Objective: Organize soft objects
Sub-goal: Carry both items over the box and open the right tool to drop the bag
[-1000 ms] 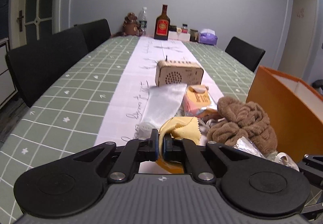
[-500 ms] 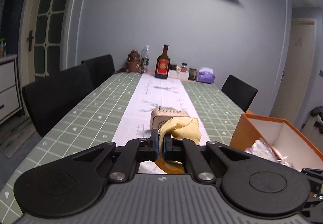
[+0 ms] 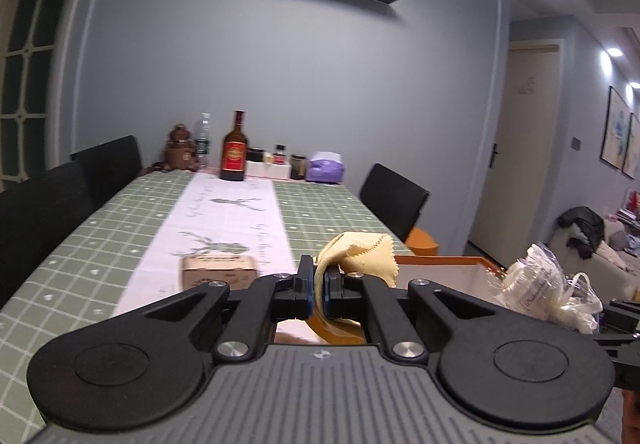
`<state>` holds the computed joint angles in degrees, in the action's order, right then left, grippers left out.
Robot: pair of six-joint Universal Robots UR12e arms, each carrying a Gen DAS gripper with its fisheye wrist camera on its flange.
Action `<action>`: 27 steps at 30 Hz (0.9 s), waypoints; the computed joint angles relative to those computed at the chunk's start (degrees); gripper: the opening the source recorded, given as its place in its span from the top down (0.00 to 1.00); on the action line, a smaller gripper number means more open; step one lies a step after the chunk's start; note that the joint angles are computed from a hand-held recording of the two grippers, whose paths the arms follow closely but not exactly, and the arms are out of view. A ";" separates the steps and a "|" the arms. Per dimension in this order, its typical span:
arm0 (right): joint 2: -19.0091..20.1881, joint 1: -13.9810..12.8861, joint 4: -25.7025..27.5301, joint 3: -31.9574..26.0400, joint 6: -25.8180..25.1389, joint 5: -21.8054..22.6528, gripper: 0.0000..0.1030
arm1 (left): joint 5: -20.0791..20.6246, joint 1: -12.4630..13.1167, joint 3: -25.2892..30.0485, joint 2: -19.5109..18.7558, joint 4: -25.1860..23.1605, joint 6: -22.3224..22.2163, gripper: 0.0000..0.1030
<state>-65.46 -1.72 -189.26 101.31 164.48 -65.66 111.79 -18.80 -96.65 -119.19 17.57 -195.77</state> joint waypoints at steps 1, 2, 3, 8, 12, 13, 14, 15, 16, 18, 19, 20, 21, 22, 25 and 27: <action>0.10 -0.17 0.78 -0.41 -0.11 -0.90 0.54 | -0.98 -0.08 0.85 -0.56 -0.20 0.33 0.95; 0.30 -0.21 1.22 -0.83 -0.07 -2.09 0.54 | -2.30 -0.16 1.78 -1.31 0.03 0.70 0.95; 0.62 -0.16 1.79 -1.39 -0.29 -3.48 0.54 | -3.46 -0.17 2.60 -1.98 0.12 0.82 0.95; 2.39 -0.31 9.06 -5.07 -3.81 -7.71 0.54 | -8.08 -0.47 6.17 -5.14 0.25 2.38 0.95; 4.15 -0.41 16.14 -8.59 -4.72 -8.09 0.54 | -9.17 -0.90 8.82 -6.92 -2.29 2.01 0.95; 4.71 -0.41 18.15 -9.72 -5.00 -7.85 0.54 | -9.25 -0.97 9.33 -7.25 -3.00 1.70 0.95; 5.37 -0.27 20.37 -11.07 -5.00 -7.86 0.54 | -9.33 -1.04 9.86 -7.59 -3.66 1.36 0.95; 5.99 -0.14 22.68 -12.36 -5.12 -7.96 0.55 | -9.37 -1.10 10.34 -7.92 -4.19 1.17 0.95; 6.46 -0.03 24.82 -13.58 -5.78 -7.89 0.55 | -9.22 -1.17 10.80 -8.21 -4.82 1.05 0.95; 7.04 0.46 25.42 -14.94 -5.30 -9.50 0.54 | -8.47 -1.38 11.67 -8.66 -6.44 1.04 0.95; 7.22 0.85 25.31 -15.28 -5.65 -11.40 0.54 | -8.22 -1.45 11.93 -8.82 -6.86 1.08 0.95; 7.20 1.08 25.13 -15.15 -7.04 -12.52 0.54 | -8.07 -1.51 12.14 -8.93 -7.23 1.04 0.95; 7.26 1.34 25.10 -15.10 -8.26 -13.43 0.53 | -8.03 -1.52 12.47 -9.02 -7.93 0.93 0.95; 7.34 1.59 25.52 -15.16 -8.94 -14.61 0.53 | -8.02 -1.53 12.63 -9.10 -8.33 0.72 0.95; 7.39 2.11 26.26 -15.40 -9.22 -16.54 0.41 | -8.24 -1.57 13.28 -9.43 -9.02 0.61 0.95; 7.38 2.18 27.81 -15.91 -8.68 -15.21 0.32 | -7.91 -1.67 13.99 -9.81 -9.49 1.28 0.95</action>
<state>-58.08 0.46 -161.44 85.40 155.80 -80.87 103.88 -20.48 -82.66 -128.99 8.08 -194.50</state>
